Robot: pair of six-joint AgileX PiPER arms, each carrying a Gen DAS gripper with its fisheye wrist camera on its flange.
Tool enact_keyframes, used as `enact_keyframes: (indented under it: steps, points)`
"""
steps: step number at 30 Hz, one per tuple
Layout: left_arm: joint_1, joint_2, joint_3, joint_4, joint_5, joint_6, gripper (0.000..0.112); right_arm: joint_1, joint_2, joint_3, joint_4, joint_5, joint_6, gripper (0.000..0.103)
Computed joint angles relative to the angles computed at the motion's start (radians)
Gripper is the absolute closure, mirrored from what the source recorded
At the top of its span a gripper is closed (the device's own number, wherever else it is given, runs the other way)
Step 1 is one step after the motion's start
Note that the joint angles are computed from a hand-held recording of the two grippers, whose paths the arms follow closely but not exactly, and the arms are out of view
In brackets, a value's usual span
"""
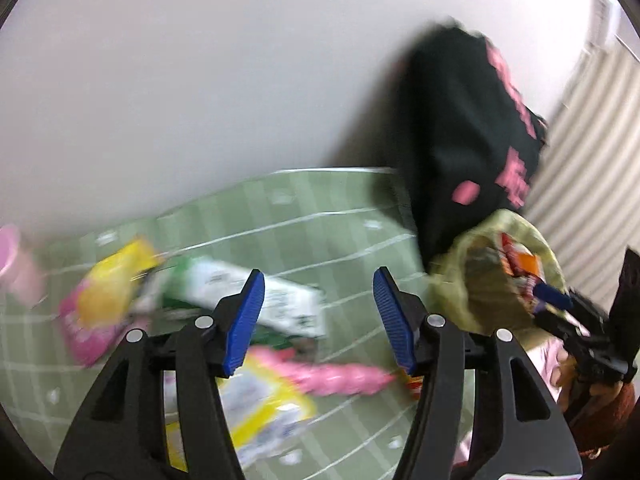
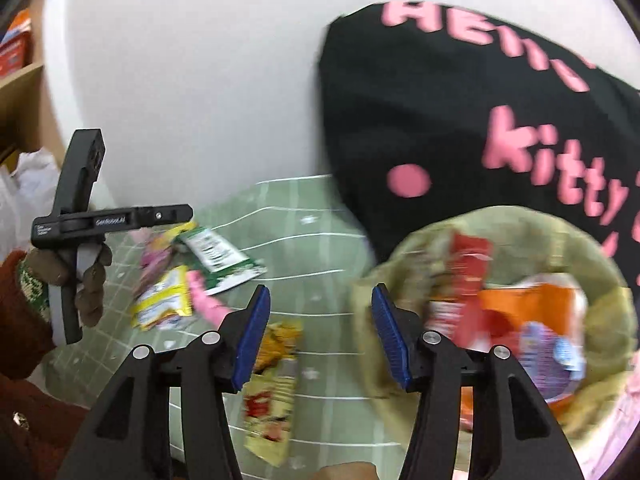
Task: Collect trash
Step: 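Move both open tools back over the wrappers on the table, then grasp the pink stick wrapper with the left tool while the right tool grasps the yellow packet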
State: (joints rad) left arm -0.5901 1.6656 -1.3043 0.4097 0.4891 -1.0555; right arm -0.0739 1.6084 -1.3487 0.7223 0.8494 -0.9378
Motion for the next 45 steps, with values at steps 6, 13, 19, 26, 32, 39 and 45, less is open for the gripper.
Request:
enact_keyframes:
  steps: [6, 13, 19, 26, 32, 39, 45]
  points:
    - [0.105, -0.185, 0.27, 0.223, -0.008, -0.232, 0.058, 0.079, 0.043, 0.027, -0.015, -0.016, 0.047, 0.047]
    - [0.291, -0.151, 0.341, 0.007, -0.123, 0.081, 0.058, 0.159, 0.084, 0.028, -0.083, -0.023, 0.108, 0.047]
    - [0.337, -0.033, 0.288, -0.064, -0.121, 0.255, 0.058, 0.216, 0.076, 0.039, -0.204, -0.041, 0.183, 0.048]
    - [0.251, -0.11, 0.419, 0.081, -0.173, 0.005, 0.058, 0.269, 0.088, 0.05, -0.308, -0.101, 0.255, 0.048]
    - [0.174, -0.114, 0.439, -0.109, -0.161, 0.144, 0.068, 0.327, 0.136, 0.001, -0.36, -0.123, 0.288, 0.048]
    - [0.145, -0.182, 0.489, -0.13, -0.138, 0.097, 0.093, 0.421, 0.21, -0.095, -0.339, -0.103, 0.23, 0.048]
    - [0.137, -0.305, 0.557, 0.036, -0.101, -0.16, 0.093, 0.448, 0.332, -0.259, -0.19, 0.024, 0.158, 0.048]
